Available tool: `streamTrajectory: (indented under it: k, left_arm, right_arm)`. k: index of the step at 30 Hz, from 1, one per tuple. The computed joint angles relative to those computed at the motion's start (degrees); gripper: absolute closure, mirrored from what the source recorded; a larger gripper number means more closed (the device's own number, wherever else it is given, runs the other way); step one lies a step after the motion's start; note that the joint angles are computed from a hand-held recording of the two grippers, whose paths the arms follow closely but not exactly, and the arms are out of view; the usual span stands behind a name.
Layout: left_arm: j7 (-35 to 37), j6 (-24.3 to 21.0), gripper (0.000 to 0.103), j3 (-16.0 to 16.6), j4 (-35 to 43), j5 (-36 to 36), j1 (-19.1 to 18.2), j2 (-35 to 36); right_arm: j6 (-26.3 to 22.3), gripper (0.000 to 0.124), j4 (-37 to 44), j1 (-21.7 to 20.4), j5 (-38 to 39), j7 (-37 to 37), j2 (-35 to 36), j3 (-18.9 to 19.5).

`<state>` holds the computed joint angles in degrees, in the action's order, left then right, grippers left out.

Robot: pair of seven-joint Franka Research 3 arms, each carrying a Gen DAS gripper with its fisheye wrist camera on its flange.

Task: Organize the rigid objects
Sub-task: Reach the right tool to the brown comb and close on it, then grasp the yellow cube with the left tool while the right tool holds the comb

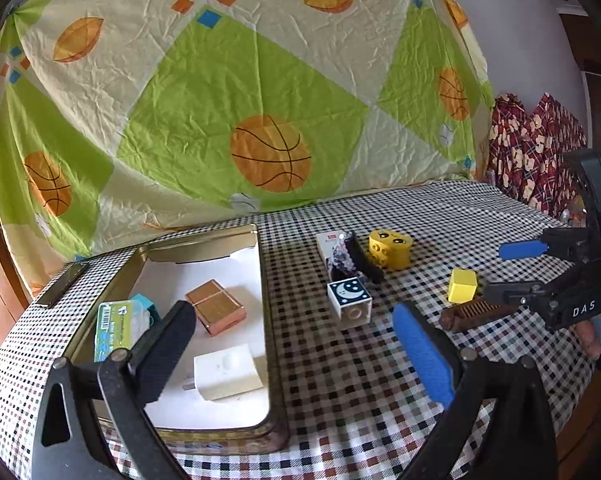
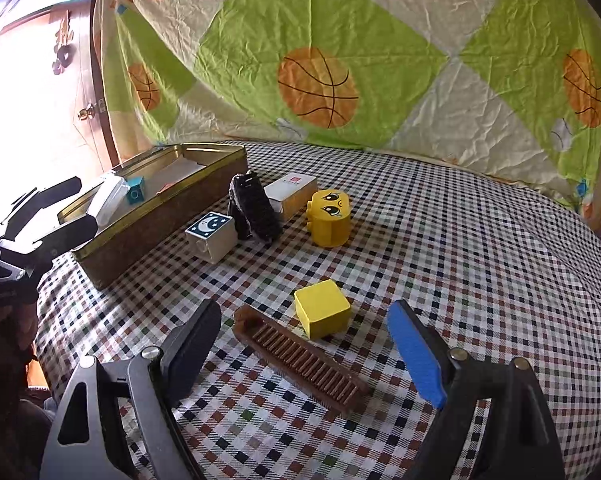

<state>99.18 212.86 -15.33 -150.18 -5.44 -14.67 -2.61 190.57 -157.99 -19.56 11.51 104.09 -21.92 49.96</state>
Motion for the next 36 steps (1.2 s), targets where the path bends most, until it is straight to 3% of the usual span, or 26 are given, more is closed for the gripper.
streamTrajectory:
  k: [2,4,6,11,14,16,17,20,21,22,24,27,31,34,36]
  left_arm:
    - [1.0,-0.2,0.002,-0.5,0.1,-1.0,-0.3,0.1]
    - [2.0,-0.6,0.002,-0.7,0.4,-1.8,-0.7,0.4]
    - [2.4,-1.4,0.002,-0.8,0.8,-2.1,-1.0,0.6]
    - [3.3,-4.4,0.002,-0.9,2.1,-3.0,-1.9,1.0]
    - [4.2,-4.4,0.002,-1.2,2.4,-3.6,-2.4,1.3]
    - [4.7,-4.7,0.002,-1.3,2.6,-4.1,-2.8,1.3]
    - [4.5,-4.9,0.002,-1.2,2.8,-3.9,-2.9,1.3]
    - [4.8,-4.8,0.002,-1.4,3.0,-4.7,-3.3,1.3]
    - [4.9,-4.8,0.002,-1.4,3.2,-4.8,-3.4,1.3]
    - [4.9,-4.8,0.002,-1.5,3.4,-5.0,-3.5,1.3]
    - [5.9,-5.0,0.002,-1.9,4.1,-6.6,-3.9,1.5]
    - [9.9,-5.0,0.002,-2.8,5.8,-11.2,-5.3,2.4]
    - [17.3,-6.7,0.002,-2.9,10.3,-18.5,-9.2,5.4]
    - [22.2,-10.1,0.002,-0.7,14.6,-23.8,-13.6,8.1]
    - [27.4,-13.0,0.003,2.4,18.1,-29.6,-18.4,10.0]
  right_arm:
    - [-0.8,0.039,0.4,4.2,-1.0,-1.8,2.3,-4.8]
    - [-3.5,0.043,1.9,4.6,-2.0,-2.7,3.9,-5.7]
    - [-5.9,0.055,2.7,8.8,-3.4,-3.3,5.7,-10.5]
    - [-8.7,0.060,3.6,11.5,-7.3,-2.5,7.3,-13.7]
    - [-11.3,0.071,4.3,6.2,-12.7,1.0,6.4,-8.7]
    - [-11.4,0.092,4.3,8.7,-10.6,-1.8,6.7,-10.5]
    - [-11.1,0.097,4.2,8.7,-11.5,-1.1,6.6,-10.3]
    - [-9.5,0.097,3.3,0.8,-20.2,7.3,3.6,-2.5]
    - [-7.4,0.097,2.4,0.1,-20.3,8.9,2.7,-1.9]
    - [-5.3,0.097,1.6,0.4,-19.9,9.9,2.0,-2.2]
    - [-1.8,0.097,0.1,-3.0,-17.0,11.9,-1.5,1.6]
    - [-1.3,0.097,-0.6,-6.9,-11.8,14.4,-6.2,5.5]
    - [-9.3,0.097,1.3,-15.9,-8.5,22.0,-14.3,13.5]
    - [-13.4,0.097,2.2,-19.3,-9.0,27.2,-17.1,15.5]
    - [-14.6,0.097,2.3,-20.2,-9.7,29.2,-16.9,15.1]
